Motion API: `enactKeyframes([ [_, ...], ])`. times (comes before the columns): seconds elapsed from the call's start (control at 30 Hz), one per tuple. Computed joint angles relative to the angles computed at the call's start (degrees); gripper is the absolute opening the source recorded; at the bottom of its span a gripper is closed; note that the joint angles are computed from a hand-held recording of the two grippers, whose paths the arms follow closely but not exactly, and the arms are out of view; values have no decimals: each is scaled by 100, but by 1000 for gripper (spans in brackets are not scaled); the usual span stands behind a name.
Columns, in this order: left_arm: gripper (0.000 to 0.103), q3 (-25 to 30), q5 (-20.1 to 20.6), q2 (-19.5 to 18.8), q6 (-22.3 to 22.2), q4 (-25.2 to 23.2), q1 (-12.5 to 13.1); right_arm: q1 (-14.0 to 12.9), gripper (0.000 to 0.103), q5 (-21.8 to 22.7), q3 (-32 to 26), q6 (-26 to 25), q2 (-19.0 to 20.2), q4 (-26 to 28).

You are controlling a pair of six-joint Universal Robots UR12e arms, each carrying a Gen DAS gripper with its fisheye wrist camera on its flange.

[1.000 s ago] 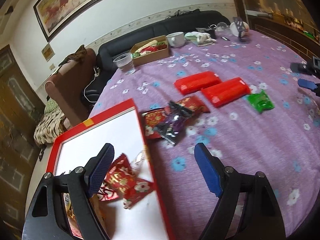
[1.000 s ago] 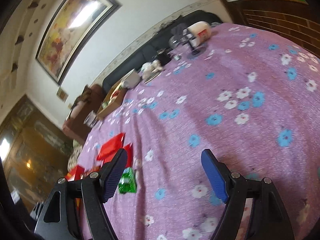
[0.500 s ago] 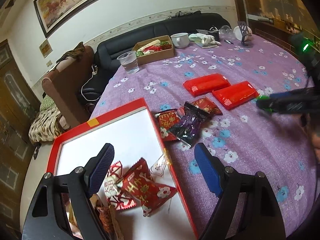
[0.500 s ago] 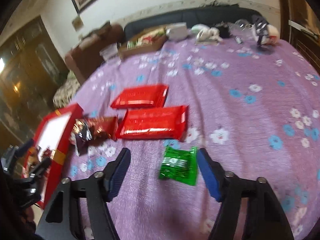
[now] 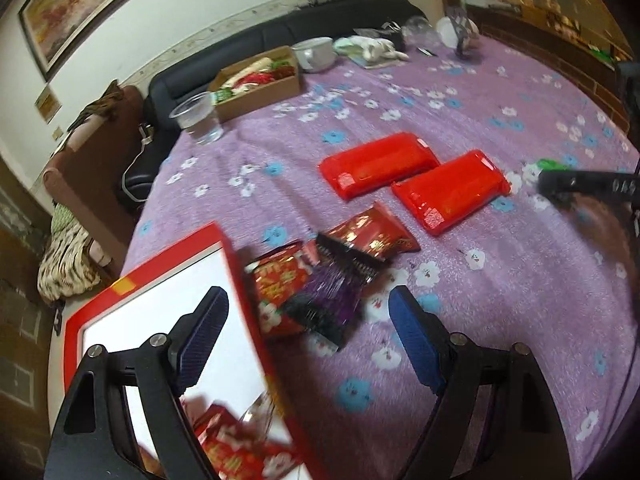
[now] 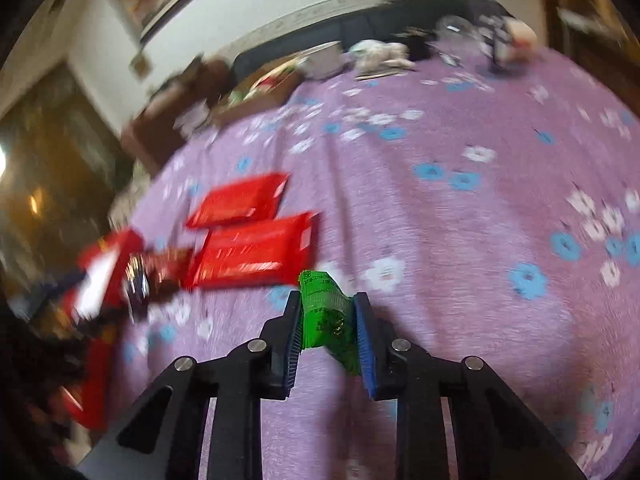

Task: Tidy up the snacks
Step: 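Grasp the green pack with the right gripper while the left grasps the purple bag, then carry the purple bag and green pack over the tray and open both grippers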

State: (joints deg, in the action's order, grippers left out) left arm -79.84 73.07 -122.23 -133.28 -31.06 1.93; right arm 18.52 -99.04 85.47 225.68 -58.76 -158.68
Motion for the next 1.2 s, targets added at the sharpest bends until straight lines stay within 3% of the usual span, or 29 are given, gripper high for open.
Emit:
enactKeyframes([
  [0.1,83,167,264,-110,-12,-189,-71,-139,26,414,276,515,-101,-435],
  [0.17,83,304,201,-153,-14,-558,-65,-209,25,568,449,909,-147,-751],
  [0.27,83,333,92,-141,163,-725,-58,-284,26,711,589,1352,-179,-990],
  [0.43,83,514,164,-219,125,-1192,-90,-285,29,746,550,1382,-163,-924],
  [0.6,82,633,14,-251,16,-1498,-84,-301,24,771,566,1457,-162,-907],
  [0.67,70,697,70,-281,-28,-1628,-97,-283,24,719,535,1414,-155,-843],
  [0.7,58,734,103,-300,-49,-1723,-101,-285,24,721,533,1418,-154,-843],
  [0.77,49,742,79,-300,-93,-1784,-93,-293,24,742,542,1441,-152,-870],
  [0.8,37,744,50,-294,-83,-1846,-88,-293,24,742,542,1441,-152,-870],
  [0.83,31,758,49,-297,-86,-1913,-85,-292,24,733,545,1430,-155,-863],
  [0.93,24,701,-1,-263,-164,-1883,-72,-289,24,716,543,1417,-156,-851],
  [1.2,22,415,-465,-43,-379,-1903,38,-256,24,587,473,1283,-141,-710],
])
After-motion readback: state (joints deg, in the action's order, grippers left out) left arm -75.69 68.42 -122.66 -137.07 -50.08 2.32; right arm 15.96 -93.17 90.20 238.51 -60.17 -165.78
